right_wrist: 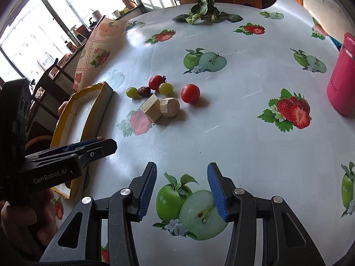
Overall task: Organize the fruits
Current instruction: 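Grasp the pale rectangular block with the left tool while the right tool grasps the red tomato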
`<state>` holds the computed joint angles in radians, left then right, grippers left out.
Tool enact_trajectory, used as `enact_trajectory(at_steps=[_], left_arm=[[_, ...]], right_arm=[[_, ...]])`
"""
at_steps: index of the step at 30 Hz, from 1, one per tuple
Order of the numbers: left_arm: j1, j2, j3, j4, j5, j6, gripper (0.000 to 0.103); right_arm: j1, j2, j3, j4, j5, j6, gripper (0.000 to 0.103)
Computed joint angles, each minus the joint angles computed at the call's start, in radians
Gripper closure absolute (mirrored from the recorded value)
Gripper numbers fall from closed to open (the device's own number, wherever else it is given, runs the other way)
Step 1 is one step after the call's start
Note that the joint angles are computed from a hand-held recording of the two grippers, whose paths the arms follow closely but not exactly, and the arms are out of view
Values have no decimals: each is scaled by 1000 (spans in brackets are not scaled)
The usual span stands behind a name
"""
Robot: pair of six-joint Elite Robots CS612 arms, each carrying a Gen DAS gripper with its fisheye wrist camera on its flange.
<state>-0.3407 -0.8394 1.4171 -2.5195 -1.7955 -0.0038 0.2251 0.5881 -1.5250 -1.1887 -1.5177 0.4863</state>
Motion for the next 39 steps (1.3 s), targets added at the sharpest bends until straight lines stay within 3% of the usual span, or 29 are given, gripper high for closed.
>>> enact_trajectory(at_steps=[16, 21, 26, 33, 39], left_arm=[[-11, 105, -146, 60, -33, 40, 57], [-10, 131, -176, 58, -59, 53, 58], [-3, 147, -193, 50, -104, 56, 65], [-7, 129, -166, 43, -88, 73, 67], [-8, 76, -93, 8, -28, 43, 67]], right_arm=[[-37, -86, 245, -143, 8, 19, 55], [-42, -96, 289, -143, 19, 21, 61], [-46, -93, 286, -151, 7, 32, 74], [-46, -64, 202, -146, -4, 69, 74], [-41, -45, 127, -120, -11, 83, 74]])
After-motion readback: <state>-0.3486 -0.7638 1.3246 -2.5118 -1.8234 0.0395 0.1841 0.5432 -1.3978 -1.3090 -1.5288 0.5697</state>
